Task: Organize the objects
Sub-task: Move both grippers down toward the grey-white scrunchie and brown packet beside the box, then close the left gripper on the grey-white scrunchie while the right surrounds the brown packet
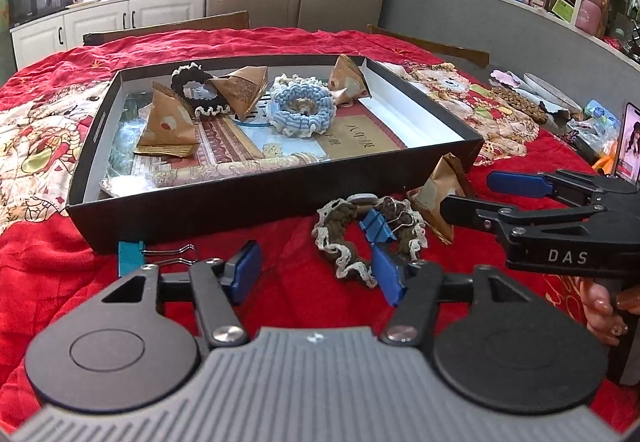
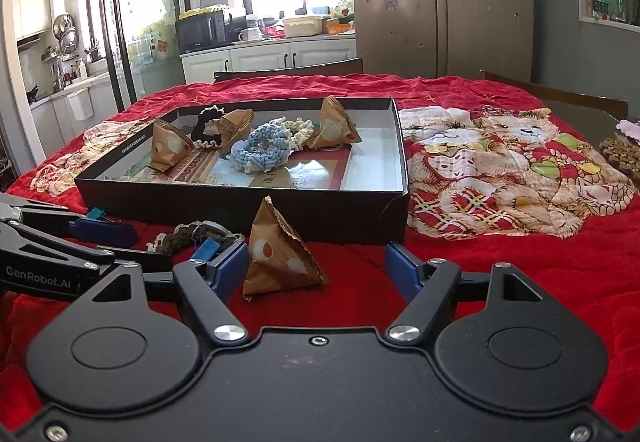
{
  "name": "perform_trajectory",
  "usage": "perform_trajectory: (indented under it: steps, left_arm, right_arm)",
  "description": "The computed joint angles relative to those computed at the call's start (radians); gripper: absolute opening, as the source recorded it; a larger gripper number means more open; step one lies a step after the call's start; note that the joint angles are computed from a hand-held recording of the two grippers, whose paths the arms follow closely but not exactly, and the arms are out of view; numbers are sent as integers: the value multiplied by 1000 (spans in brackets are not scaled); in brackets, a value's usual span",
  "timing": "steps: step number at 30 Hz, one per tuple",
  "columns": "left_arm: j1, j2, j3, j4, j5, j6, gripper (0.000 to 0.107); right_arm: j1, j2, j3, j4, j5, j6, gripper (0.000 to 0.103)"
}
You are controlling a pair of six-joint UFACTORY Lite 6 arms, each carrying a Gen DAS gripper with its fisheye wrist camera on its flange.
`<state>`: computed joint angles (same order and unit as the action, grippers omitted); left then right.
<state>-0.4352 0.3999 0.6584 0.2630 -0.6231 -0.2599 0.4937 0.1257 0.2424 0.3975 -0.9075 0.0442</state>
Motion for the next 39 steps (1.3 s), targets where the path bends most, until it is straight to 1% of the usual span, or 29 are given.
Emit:
perform_trajectory:
  steps: [5, 10, 12, 15, 17, 19, 21, 22, 23, 25, 27, 29, 32, 39]
  left_arm:
    - [10, 3, 0, 15, -5, -16, 57]
    - [17, 7, 6, 43, -4, -52, 56]
    - [12, 11, 12, 38, -1, -61, 56]
    - [-10, 17, 21, -8, 4, -46, 57]
    - [-31, 24, 30, -47, 6, -23, 62]
    - [-61, 36, 38, -119, 5, 31, 61]
    - [-100, 47, 45, -224, 0, 122, 51]
    - [-110, 51, 47, -255, -2, 150, 42]
    - [-118, 52, 45, -269, -5, 162, 39]
    - [-119, 53, 48, -267, -3, 164, 33]
    - [-118, 51, 44, -263, -6, 162, 29]
    - [-115, 45, 37, -243, -8, 152, 20]
    - [-113, 36, 25, -210, -17, 132, 13]
    - [-109, -18, -41, -155, -81, 107, 11]
  right_arm:
    - [-3, 2, -2, -5, -4, 3, 72]
    - [8, 9, 4, 1, -3, -8, 72]
    - [12, 14, 10, 2, 1, -10, 70]
    - [11, 20, 14, -8, 5, -3, 68]
    - [8, 23, 19, -17, 10, -1, 66]
    - [7, 31, 29, -23, 21, -1, 64]
    - [4, 40, 41, -35, 33, 4, 61]
    - [-2, 42, 42, -48, 36, 10, 55]
    - [-8, 47, 49, -60, 47, 15, 50]
    - [-21, 54, 56, -84, 59, 28, 46]
    - [-26, 53, 54, -95, 60, 36, 44]
    - [-26, 53, 53, -101, 59, 44, 42]
    - [-24, 51, 46, -105, 50, 55, 40]
    - [-40, 5, -1, -136, 22, 103, 39]
